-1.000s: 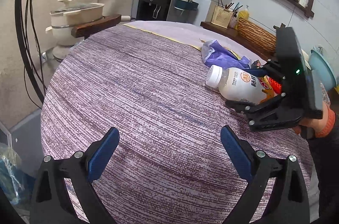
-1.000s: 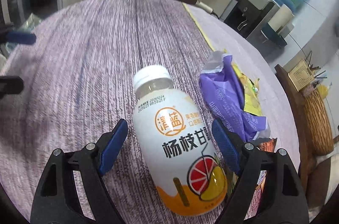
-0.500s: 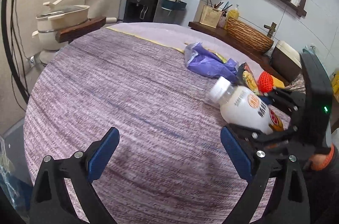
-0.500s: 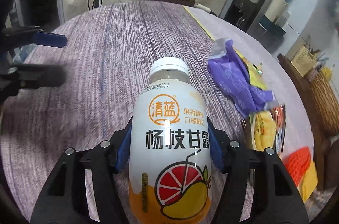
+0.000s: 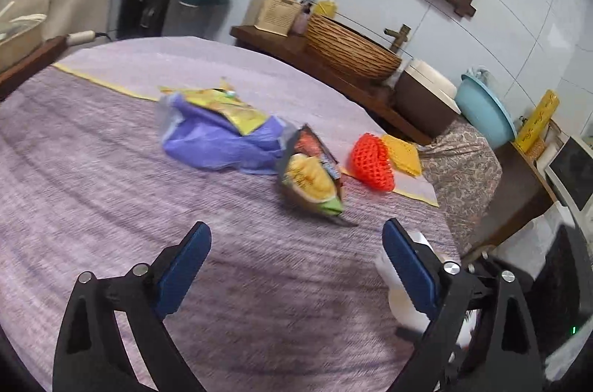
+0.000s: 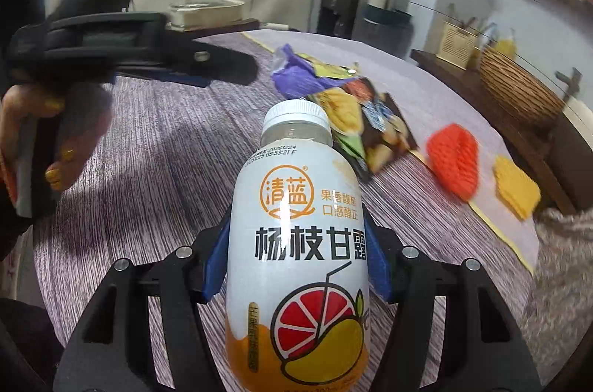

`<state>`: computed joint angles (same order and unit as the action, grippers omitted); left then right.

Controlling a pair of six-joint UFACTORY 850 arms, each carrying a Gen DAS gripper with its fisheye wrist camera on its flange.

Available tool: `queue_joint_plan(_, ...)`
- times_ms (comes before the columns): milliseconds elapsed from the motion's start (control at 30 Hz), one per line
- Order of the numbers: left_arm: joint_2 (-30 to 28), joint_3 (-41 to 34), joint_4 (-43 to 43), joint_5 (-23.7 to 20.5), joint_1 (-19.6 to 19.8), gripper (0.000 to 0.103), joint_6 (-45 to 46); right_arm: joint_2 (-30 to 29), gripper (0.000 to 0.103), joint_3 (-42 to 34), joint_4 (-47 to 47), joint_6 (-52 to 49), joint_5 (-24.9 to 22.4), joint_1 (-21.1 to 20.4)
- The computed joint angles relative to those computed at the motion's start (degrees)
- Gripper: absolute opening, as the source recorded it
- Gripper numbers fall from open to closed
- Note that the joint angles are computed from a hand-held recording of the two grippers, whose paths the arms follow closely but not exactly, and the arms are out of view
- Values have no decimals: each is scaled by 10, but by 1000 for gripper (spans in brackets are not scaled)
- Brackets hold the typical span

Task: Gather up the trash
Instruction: 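Grasp the potato chip bag with the left gripper while the right gripper holds the bottle, then carry both items over the brown bin and open both grippers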

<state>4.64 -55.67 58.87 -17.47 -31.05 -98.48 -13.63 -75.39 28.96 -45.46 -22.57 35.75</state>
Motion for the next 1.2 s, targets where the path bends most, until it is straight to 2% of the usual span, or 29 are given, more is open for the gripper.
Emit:
queue_joint_plan(100, -48, -36, -45, 23, 16, 87, 43, 20, 62, 25, 24, -10, 8, -14)
queue_joint_plan(200, -76, -55, -17, 14, 21, 85, 20, 37, 62, 49, 48, -17, 17, -27)
queue_joint_plan(300, -92, -62, -27, 48, 32, 84, 31, 51, 62, 69, 69, -26, 21, -38)
queue_joint_plan(433, -110, -76, -93, 55, 35, 62, 85, 70, 62, 96, 104, -51, 28, -50)
queue_joint_plan(500, -116, -82, -91, 47, 33, 43, 85, 79, 62, 107, 122, -63, 31, -55)
queue_joint_plan(533, -119, -85, -96, 38, 30, 29, 92, 82, 62, 112, 134, -70, 32, -58)
queue_joint_plan(567, -119, -84, -95, 36, 29, 22, 89, 86, 62, 117, 147, -77, 33, -61)
queue_joint_plan(633, -111, -74, -36, 40, 23, 16, 21, 92, 62, 126, 162, -85, 36, -67)
queue_joint_plan(733, -103, -66, 49, 23, 6, 12, -57, 101, 62, 138, 184, -97, 38, -76)
queue_joint_plan(833, -95, -64, 90, 1, -14, 6, -87, 110, 62, 150, 206, -107, 40, -84)
queue_joint_plan(933, -86, -65, 123, -40, -45, 5, -100, 127, 62, 169, 243, -134, 47, -92)
queue_joint_plan(1200, -56, -49, 210, -95, -130, 5, -183, 177, 62, 225, 339, -189, 65, -129)
